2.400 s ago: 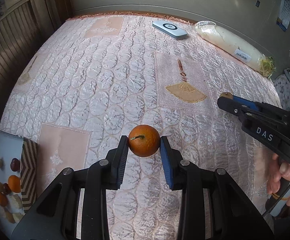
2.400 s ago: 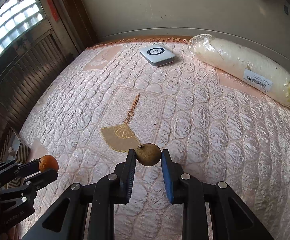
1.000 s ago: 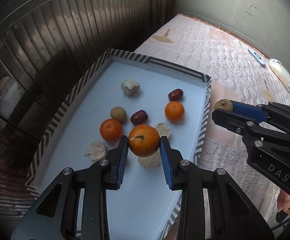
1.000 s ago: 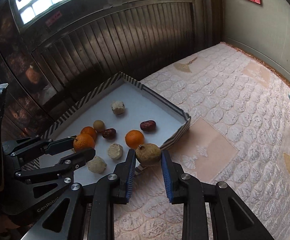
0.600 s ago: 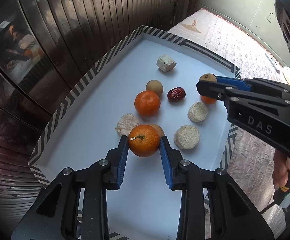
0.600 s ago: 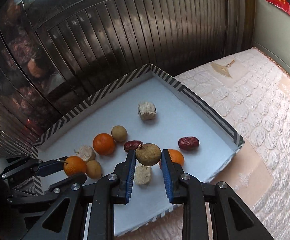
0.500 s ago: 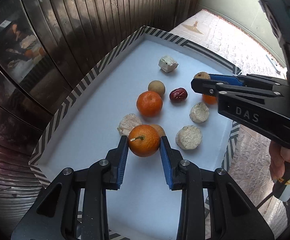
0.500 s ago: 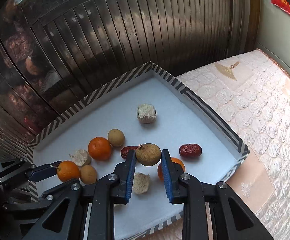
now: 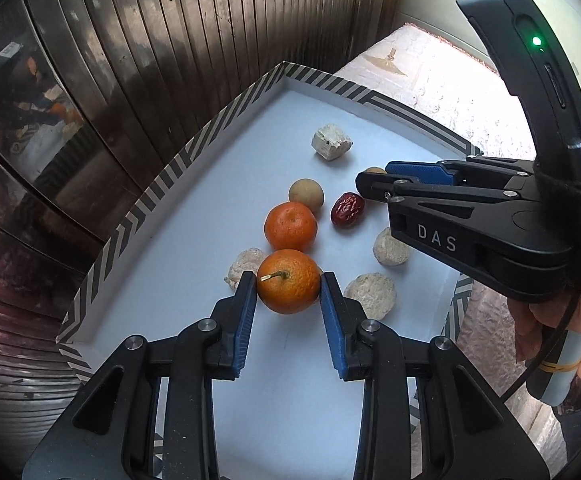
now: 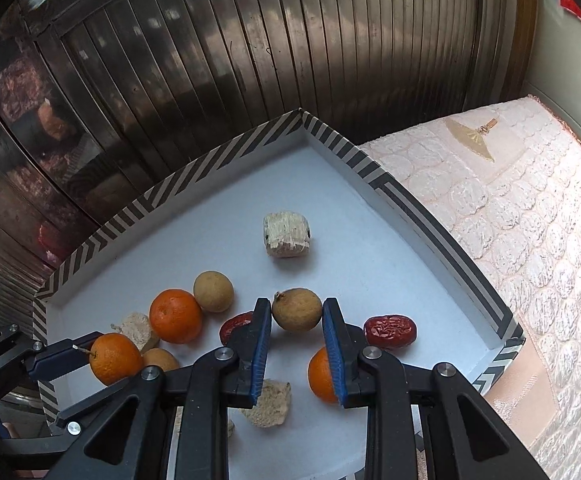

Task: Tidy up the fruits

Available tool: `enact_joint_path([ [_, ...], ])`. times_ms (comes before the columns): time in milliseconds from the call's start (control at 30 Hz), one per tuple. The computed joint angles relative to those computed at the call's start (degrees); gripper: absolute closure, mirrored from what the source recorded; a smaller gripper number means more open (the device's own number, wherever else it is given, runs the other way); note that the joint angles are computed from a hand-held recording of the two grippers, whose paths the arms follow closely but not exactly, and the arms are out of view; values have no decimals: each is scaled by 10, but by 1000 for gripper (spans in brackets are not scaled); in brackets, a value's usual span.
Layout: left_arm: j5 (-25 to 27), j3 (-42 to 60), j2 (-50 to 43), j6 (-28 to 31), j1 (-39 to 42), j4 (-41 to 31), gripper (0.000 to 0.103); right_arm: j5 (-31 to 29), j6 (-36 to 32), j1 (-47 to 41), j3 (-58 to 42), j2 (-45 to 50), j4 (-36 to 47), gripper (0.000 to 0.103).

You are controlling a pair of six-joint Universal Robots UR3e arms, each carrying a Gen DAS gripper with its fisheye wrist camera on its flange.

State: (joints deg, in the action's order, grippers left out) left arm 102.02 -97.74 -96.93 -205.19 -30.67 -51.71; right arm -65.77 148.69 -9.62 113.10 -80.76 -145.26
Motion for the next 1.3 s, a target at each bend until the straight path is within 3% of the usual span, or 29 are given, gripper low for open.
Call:
enact_joint_path([
  [200, 9, 28, -23, -8, -1, -21, 70, 13, -4, -18, 21, -25, 7, 77],
  [267, 15, 33, -28, -11, -1, -23, 65, 19, -8, -30, 37, -45, 7, 77],
  [333, 24, 32, -28, -15, -4, -13, 51, 28, -12, -45, 57, -73, 10, 77],
  [400, 36, 32, -27, -21, -9, -3, 48, 37, -19, -60, 78, -106, 14, 77],
  [767, 65, 69, -35, -40, -28, 2, 48, 88, -39, -182, 187, -307, 89, 68],
  [1300, 82, 105, -34, -50, -46, -10, 48, 118, -105, -255, 188, -398, 213, 65],
])
